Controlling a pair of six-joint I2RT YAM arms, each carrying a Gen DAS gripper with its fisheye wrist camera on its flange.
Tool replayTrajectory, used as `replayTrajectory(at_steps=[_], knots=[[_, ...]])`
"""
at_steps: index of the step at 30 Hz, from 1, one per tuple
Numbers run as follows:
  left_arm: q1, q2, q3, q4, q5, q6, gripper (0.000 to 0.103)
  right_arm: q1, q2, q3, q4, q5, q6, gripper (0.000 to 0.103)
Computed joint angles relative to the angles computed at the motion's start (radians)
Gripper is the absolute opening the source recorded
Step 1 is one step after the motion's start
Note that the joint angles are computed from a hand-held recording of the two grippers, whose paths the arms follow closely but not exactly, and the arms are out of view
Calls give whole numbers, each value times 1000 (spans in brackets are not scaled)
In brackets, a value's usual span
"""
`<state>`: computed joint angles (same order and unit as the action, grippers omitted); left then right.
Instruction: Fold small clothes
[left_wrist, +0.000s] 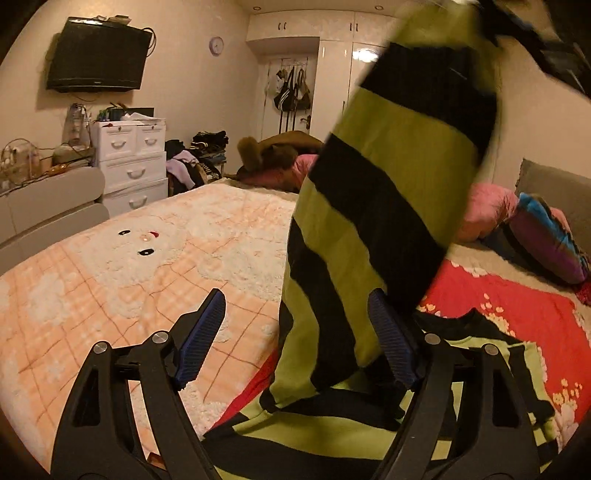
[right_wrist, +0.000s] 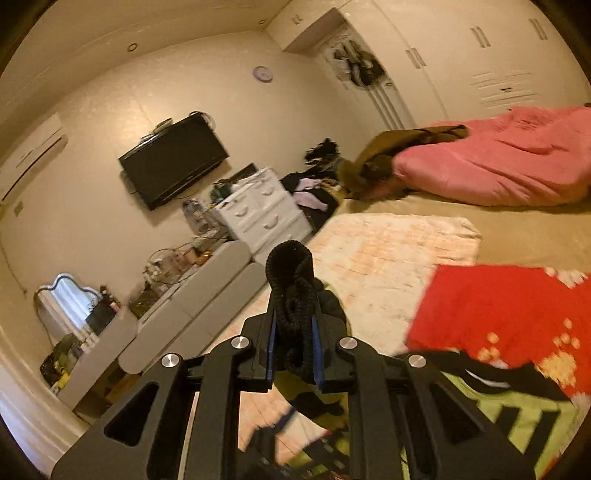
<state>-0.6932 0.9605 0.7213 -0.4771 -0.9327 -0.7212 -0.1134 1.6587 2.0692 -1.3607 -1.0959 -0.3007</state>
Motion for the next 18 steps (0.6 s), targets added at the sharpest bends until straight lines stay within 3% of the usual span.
replayTrajectory(at_steps=[4, 7, 13, 18], knots=[[-14, -2, -3, 31, 14, 29, 73, -239, 4, -115, -150, -9, -227, 14], [-44, 40, 14, 62, 21, 70, 73, -408, 31, -234, -125, 51, -337, 14], [-73, 188, 85, 72, 89, 139, 74, -480, 150, -516, 207, 370, -293, 15], [-70, 344, 191, 23, 186, 148, 75, -499, 147, -668, 398, 476, -250, 34]])
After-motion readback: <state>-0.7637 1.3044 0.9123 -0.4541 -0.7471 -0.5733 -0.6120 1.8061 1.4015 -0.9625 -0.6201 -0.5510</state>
